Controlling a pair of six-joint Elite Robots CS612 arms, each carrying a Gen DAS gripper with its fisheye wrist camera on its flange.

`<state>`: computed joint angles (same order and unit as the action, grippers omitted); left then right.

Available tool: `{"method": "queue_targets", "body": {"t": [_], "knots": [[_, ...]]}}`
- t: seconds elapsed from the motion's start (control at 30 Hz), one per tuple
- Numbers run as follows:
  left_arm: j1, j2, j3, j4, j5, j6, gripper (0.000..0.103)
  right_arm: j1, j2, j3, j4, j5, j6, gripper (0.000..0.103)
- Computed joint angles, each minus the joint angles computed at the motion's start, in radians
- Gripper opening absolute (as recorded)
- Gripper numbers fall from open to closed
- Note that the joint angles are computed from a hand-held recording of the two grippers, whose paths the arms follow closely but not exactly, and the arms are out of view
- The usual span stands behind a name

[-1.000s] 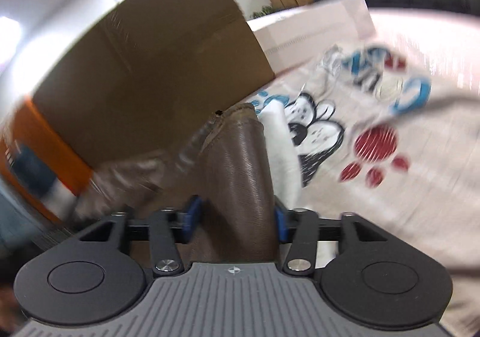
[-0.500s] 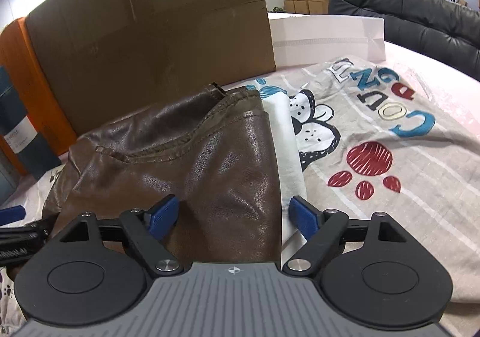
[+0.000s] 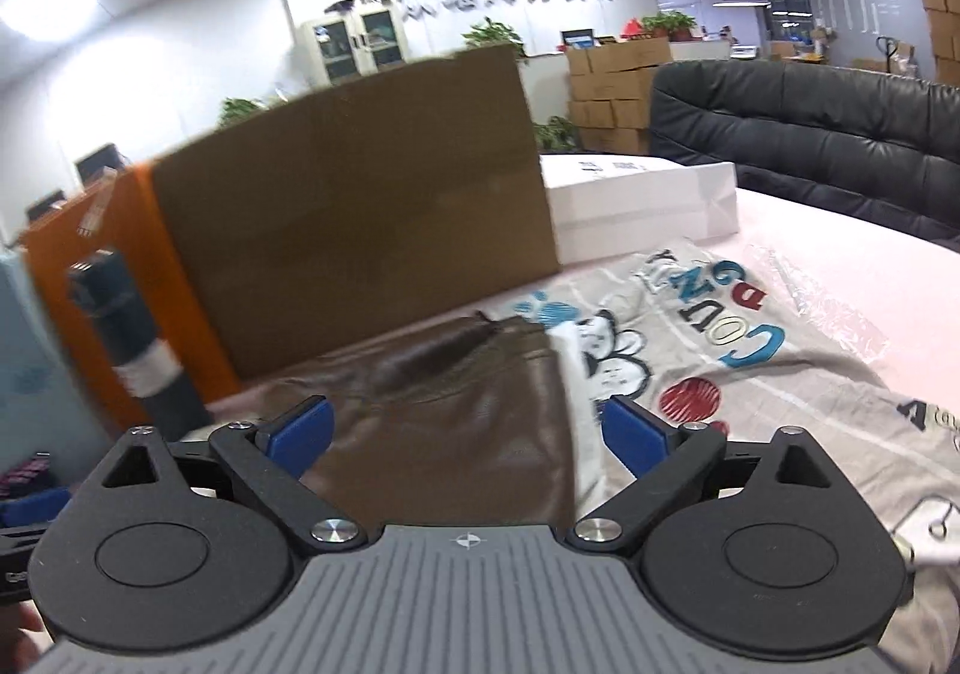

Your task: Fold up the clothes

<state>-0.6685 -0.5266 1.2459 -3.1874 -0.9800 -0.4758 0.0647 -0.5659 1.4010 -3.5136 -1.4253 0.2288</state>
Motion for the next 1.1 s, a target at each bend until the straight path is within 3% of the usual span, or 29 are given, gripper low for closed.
{"method": "queue_targets", "body": {"t": [0.2,0.33,0.63,0.9,1.1], "knots": [[-0.025,-0.1,0.141,-0.066,0.006,0.003,0.098,0.011,-0.074,0.146,-0.151,0.071,0.057,0.103],[-0.042,-0.153,0.225,-0.118,0.01,0.028,0.103,0.03,-0.119,0.24,-0.236,0.052,0.098,0.103],[-0.079,-0.161,0.308,-0.343,0.063,-0.057,0.103,0.053,-0.215,0.367,-0.249,0.017,0.074,0.103],[-0.092,-0.187,0.345,-0.287,0.086,-0.054,0.103,0.061,-0.215,0.378,-0.232,0.049,0.123,0.103],[-0.092,-0.187,0.332,-0.287,0.101,-0.005,0.103,0.062,-0.207,0.361,-0.206,0.04,0.18,0.103]]}}
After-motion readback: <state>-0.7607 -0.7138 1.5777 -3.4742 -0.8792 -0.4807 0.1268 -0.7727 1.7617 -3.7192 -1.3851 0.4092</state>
